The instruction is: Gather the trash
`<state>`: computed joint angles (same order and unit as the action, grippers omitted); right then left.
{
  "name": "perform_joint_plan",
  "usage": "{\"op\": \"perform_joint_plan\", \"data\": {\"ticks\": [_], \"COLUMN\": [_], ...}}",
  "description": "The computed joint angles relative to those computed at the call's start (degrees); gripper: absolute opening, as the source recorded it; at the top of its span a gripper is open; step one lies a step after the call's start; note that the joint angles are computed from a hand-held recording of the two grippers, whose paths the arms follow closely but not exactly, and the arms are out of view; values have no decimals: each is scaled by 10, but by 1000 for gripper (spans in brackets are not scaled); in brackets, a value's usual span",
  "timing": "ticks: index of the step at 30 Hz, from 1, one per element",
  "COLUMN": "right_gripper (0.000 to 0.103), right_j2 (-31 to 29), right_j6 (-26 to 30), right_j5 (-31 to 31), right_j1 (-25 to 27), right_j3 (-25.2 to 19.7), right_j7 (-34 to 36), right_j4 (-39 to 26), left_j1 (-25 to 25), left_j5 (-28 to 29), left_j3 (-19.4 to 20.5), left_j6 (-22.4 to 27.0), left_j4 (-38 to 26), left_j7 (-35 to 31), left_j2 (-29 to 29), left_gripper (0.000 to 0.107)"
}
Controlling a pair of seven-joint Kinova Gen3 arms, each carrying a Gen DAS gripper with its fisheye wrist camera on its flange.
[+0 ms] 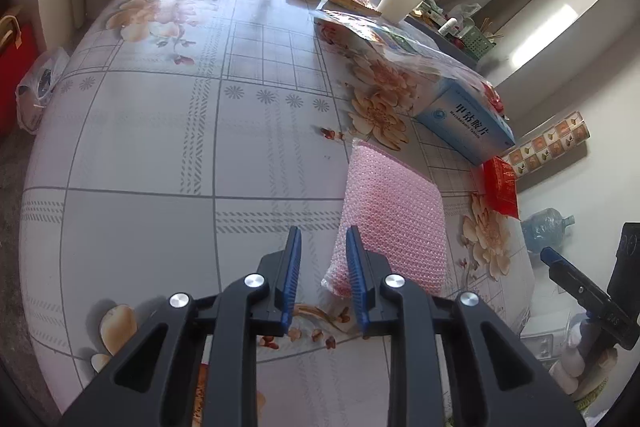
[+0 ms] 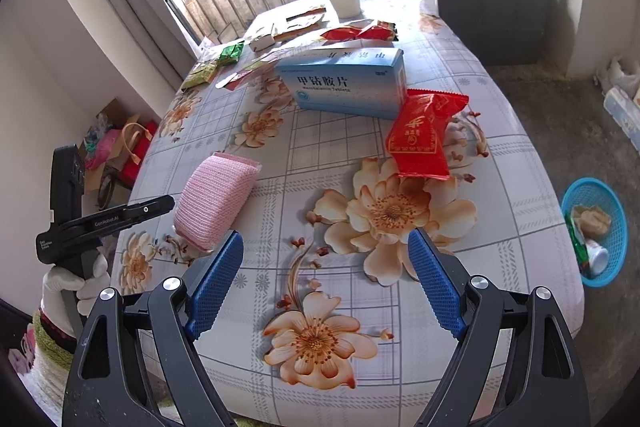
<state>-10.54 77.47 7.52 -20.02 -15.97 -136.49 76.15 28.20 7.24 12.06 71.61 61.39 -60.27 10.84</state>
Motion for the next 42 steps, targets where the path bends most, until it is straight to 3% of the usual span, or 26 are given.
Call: {"op": "perform_joint_plan", "data": {"ticks": [7,12,16,22,29,34,36,42], "right_gripper": [81,86,86,87,92,92,87,82], "right_j2": [65,157,212,268,316,317,310,264], "right_j6": [-33,-2,19,71,138,142,140,107], "right_j5": [-85,-67,-62,5,93,130,140,133], "right_j1": [-21,-68,-105,-171,-240,-266,-271,-254], "right_j3": [28,30,51,82,107,112,111,96], "right_j7": [50,0,-47,-110,-90,-41,-23,4], "right_j4": [-54,-138,-180,-241,-296,-282,-269,-199], "left_j1": [24,22,7,-10,-21,-20,-17,-1], "left_j5": [-79,-116,-114,-122,-116,-119,-120,-127], "left_j3": [0,3,7,14,19,23,24,28], "left_j6": [-20,-21,-25,-13,-15,-9,-7,-3], "left_j4": [32,63,84,97,102,92,88,75], "left_j7": [60,105,123,132,133,131,132,136], "left_j2": [-40,-64,-82,-98,-103,-98,-95,-83], "left_gripper": [27,46,51,54,55,55,55,55]}}
